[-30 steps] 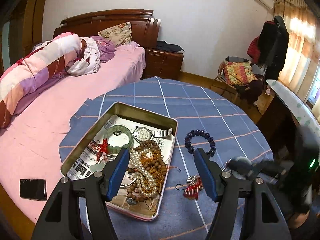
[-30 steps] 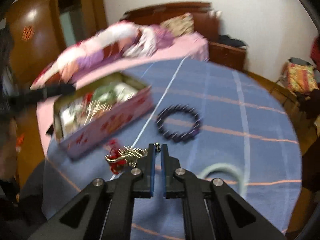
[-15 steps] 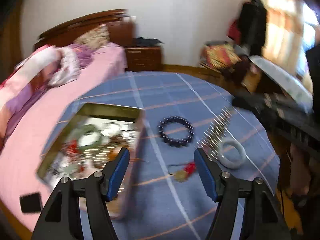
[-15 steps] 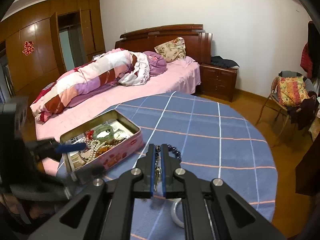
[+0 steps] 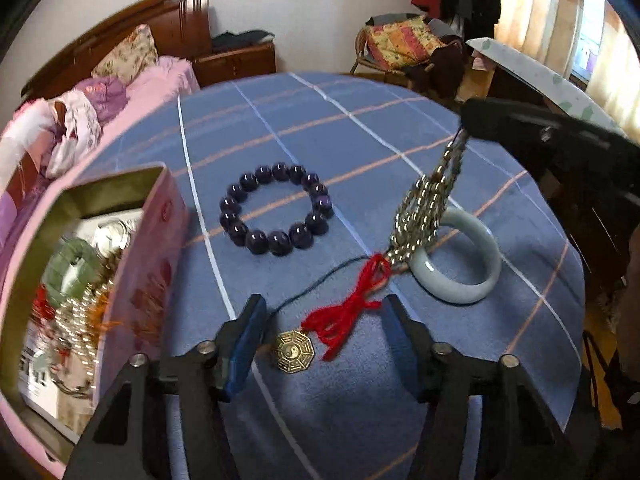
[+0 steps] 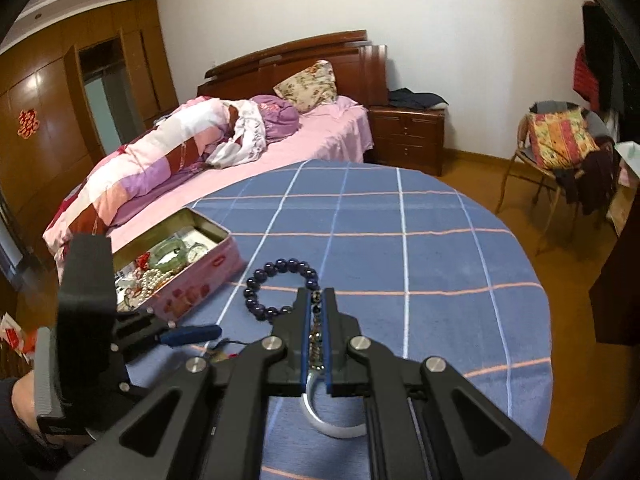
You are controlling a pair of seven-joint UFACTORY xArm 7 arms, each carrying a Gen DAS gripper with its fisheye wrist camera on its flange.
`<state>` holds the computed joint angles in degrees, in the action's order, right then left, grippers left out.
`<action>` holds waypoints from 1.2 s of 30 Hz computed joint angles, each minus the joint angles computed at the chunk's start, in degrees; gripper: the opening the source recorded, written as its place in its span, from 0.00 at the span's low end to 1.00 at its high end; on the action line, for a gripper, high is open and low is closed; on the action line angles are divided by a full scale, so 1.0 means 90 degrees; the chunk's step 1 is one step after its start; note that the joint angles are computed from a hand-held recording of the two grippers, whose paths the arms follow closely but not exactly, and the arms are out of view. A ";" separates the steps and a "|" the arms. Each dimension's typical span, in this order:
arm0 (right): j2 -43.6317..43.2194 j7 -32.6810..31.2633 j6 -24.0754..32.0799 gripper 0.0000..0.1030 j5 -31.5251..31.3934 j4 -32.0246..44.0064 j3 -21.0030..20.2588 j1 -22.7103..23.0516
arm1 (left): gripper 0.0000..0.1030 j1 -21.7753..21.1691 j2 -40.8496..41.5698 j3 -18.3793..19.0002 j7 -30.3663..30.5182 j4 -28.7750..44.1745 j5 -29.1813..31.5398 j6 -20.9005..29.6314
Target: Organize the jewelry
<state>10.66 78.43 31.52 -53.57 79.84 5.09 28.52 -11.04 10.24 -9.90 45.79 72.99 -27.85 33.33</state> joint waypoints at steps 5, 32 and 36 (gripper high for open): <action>-0.0073 0.0103 -0.0034 0.07 -0.0055 -0.0100 0.0010 -0.0025 | 0.00 0.0137 -0.0027 -0.0003 0.0081 0.0107 -0.0283 0.0319; 0.1231 -0.1856 0.0661 0.07 0.0096 0.2793 -0.0345 0.0817 | 0.00 0.0801 -0.0507 0.0609 0.0668 0.0861 -0.1751 -0.0167; 0.1650 -0.2342 0.0734 0.07 0.0246 0.3589 -0.0532 0.1034 | 0.00 0.0918 -0.0437 0.0593 0.0588 0.0939 -0.1730 -0.0177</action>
<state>25.51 57.35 38.12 -51.36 112.14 0.30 37.82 -2.78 6.31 -4.56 51.08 81.44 -43.43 31.73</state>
